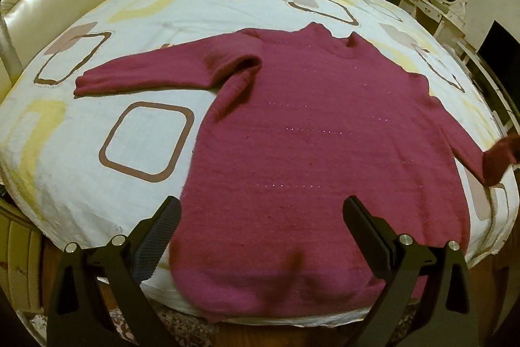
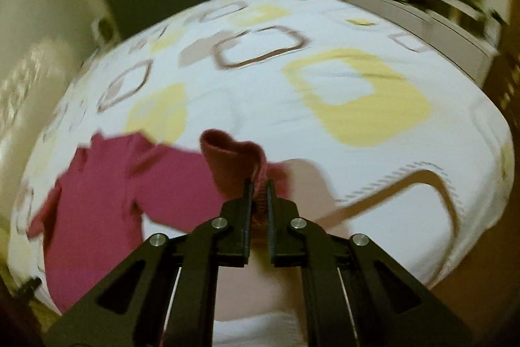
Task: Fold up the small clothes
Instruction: 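Grasp the maroon sweater's sleeve cuff with the right gripper and lift it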
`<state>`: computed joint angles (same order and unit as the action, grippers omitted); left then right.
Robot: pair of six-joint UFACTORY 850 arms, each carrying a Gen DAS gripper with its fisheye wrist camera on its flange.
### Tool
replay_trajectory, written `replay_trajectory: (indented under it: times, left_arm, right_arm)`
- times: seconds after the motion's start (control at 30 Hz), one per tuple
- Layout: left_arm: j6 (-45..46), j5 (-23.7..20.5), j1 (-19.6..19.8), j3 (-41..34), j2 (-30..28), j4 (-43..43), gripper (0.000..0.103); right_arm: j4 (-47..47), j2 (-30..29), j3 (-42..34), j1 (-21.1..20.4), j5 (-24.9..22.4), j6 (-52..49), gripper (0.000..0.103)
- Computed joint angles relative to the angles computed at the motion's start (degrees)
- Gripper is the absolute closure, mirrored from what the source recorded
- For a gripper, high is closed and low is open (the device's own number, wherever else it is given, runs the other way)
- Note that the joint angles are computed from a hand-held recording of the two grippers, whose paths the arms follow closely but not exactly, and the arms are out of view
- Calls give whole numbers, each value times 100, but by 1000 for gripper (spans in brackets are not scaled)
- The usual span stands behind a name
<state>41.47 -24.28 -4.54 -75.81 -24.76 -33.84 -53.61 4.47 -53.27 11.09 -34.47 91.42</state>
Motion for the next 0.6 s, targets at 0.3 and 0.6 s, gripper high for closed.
replay_trajectory:
  times: [0.3, 0.6]
  left_arm:
    - [-399, -10, -120, -27, 1, 316, 4]
    - [-605, 117, -330, -46, 18, 580, 4]
  right_arm:
    - [385, 1243, 1521, -1397, 1138, 496, 97]
    - [940, 1483, 2241, -2232, 2054, 267, 103]
